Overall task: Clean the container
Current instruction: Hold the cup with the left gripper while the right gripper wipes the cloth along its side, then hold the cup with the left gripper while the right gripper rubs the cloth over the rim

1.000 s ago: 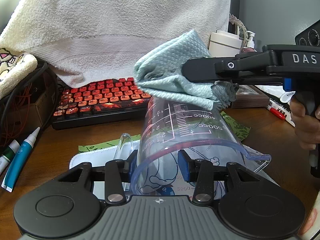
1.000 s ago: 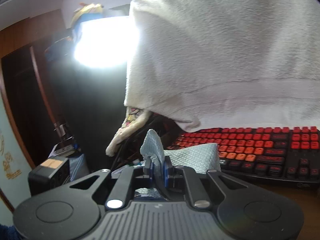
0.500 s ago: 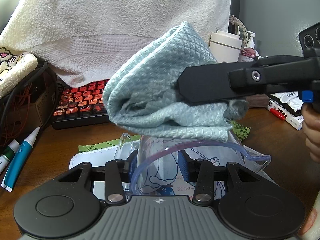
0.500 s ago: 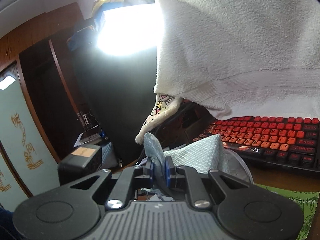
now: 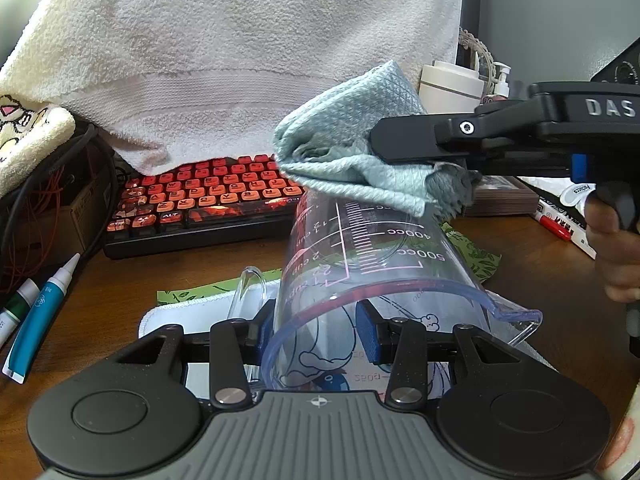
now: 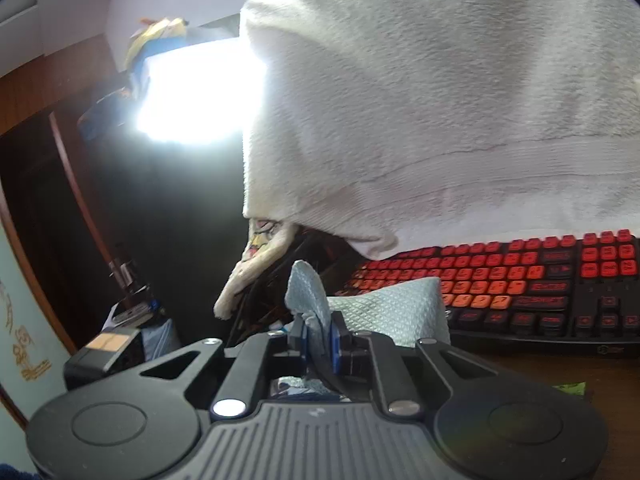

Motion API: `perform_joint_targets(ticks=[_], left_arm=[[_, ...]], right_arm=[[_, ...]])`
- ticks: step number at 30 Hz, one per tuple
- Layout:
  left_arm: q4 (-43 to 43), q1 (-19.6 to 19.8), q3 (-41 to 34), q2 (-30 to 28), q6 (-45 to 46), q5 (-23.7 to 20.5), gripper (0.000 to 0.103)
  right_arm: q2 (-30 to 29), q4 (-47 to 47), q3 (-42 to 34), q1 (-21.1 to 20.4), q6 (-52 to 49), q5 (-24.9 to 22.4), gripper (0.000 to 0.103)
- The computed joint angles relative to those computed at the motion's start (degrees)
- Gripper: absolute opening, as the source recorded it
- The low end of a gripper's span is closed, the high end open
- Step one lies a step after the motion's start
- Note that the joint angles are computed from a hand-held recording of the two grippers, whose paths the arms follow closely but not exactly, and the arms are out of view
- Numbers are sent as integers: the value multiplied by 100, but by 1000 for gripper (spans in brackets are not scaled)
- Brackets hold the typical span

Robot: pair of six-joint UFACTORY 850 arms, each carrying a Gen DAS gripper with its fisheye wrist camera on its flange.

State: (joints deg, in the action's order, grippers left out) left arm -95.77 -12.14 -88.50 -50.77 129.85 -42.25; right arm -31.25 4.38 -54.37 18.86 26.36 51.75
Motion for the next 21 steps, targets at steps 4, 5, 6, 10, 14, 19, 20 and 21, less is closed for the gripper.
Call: perform_joint_targets(ticks=[4, 5, 6, 10, 14, 19, 20, 21], left_arm=[[-5, -3, 6, 4, 3, 2, 42], [-7, -3, 10, 7, 4, 2, 42], [-8, -4, 14, 9, 4, 2, 42], [-29, -7, 33, 20, 35, 7, 42], [-31, -9, 31, 18, 36, 9, 42], [-29, -12, 5, 0, 33, 13, 42], [-28, -12, 3, -2, 31, 13, 42], [-28, -12, 3, -2, 31, 13, 42]], right_arm=[[-33, -836, -64, -74, 436, -10, 10], [-40, -973, -89, -71, 463, -36, 10], [-47, -1104, -114, -67, 489, -64, 10], [-42, -1091, -154, -42, 409, -152, 10], [-25, -474, -115, -11, -19, -162, 8], [-14, 42, -15, -47, -76, -26, 7], [-8, 85, -2, -47, -54, -21, 8], [-2, 127, 9, -45, -38, -20, 10]])
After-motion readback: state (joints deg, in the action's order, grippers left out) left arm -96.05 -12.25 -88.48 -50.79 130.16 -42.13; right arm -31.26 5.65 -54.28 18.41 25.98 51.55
